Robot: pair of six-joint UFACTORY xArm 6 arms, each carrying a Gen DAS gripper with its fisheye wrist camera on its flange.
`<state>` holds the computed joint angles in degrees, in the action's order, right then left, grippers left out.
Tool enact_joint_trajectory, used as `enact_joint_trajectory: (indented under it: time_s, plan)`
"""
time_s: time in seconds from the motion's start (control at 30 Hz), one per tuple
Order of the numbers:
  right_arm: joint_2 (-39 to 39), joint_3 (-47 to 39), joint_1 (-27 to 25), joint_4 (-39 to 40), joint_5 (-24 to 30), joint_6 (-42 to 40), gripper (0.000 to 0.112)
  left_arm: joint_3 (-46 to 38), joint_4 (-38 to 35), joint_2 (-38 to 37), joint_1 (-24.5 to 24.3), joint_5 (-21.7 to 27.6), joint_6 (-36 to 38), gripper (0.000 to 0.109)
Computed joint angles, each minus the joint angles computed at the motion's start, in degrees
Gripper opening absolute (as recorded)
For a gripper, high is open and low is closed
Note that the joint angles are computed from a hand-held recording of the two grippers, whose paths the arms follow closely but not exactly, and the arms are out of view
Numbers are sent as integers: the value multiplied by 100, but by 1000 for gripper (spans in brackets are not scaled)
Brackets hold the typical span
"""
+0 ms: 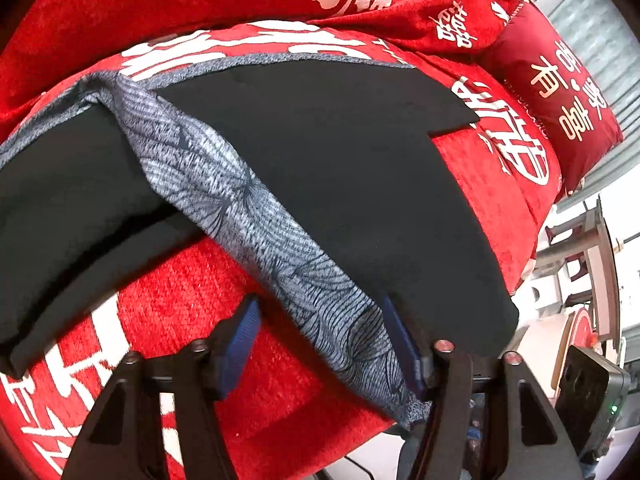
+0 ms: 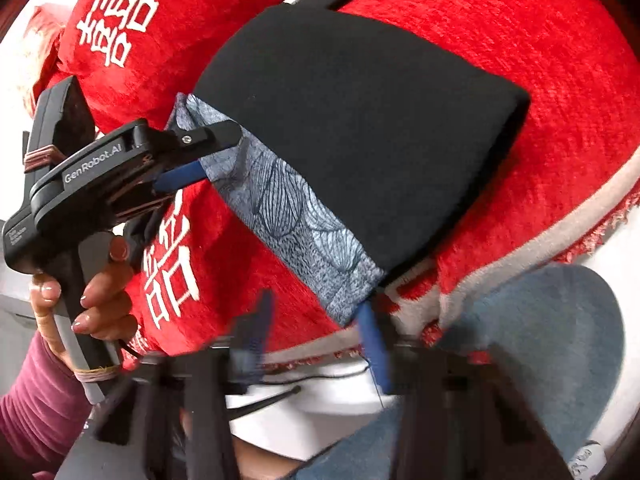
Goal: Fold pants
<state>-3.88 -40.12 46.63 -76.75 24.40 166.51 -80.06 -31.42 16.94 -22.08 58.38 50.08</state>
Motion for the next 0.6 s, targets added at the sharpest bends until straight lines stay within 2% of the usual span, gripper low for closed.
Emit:
enact_joint_trajectory:
  time_s: [0.03, 0.07, 0.17, 0.2, 0.3, 0.37, 0.43, 0.47, 0.53, 0.6]
  plan:
    - [-77, 38, 72, -83, 164, 136, 3, -5, 39, -8, -15, -17, -28, 27]
    - [-243, 99, 210, -150, 469, 185, 3, -49, 104, 5, -27, 5, -123, 19]
    - [-807, 231, 545, 292, 1409, -624, 3, -148, -94, -39, -35, 47, -97, 19]
    - [-963, 273, 559, 350, 1559, -800, 3, -193, -184, -76, -51, 41, -50, 19]
    - [-1630, 485, 441, 491, 2032, -1457, 3, -534, -385, -18, -119, 127, -43, 19]
    - [-2176, 595, 184, 634, 2340, -2191, 3, -902, -426, 151, -221, 124, -107, 19]
    - [-2555, 638, -141, 656, 2442, -2751, 3, -1261, -395, 360, -332, 90, -218, 19]
    - [-2655, 592, -431, 630, 2331, -3017, 3, -1616, -392, 574, -400, 151, -328, 19]
    - [-2846, 558, -1300, 614, 1741, -3517, 3, -2067, -461, 862, -501, 129, -408, 19]
    - [-2643, 289, -2060, 889, 1304, -4286, 3, -2467, -451, 1141, -664, -180, -518, 20]
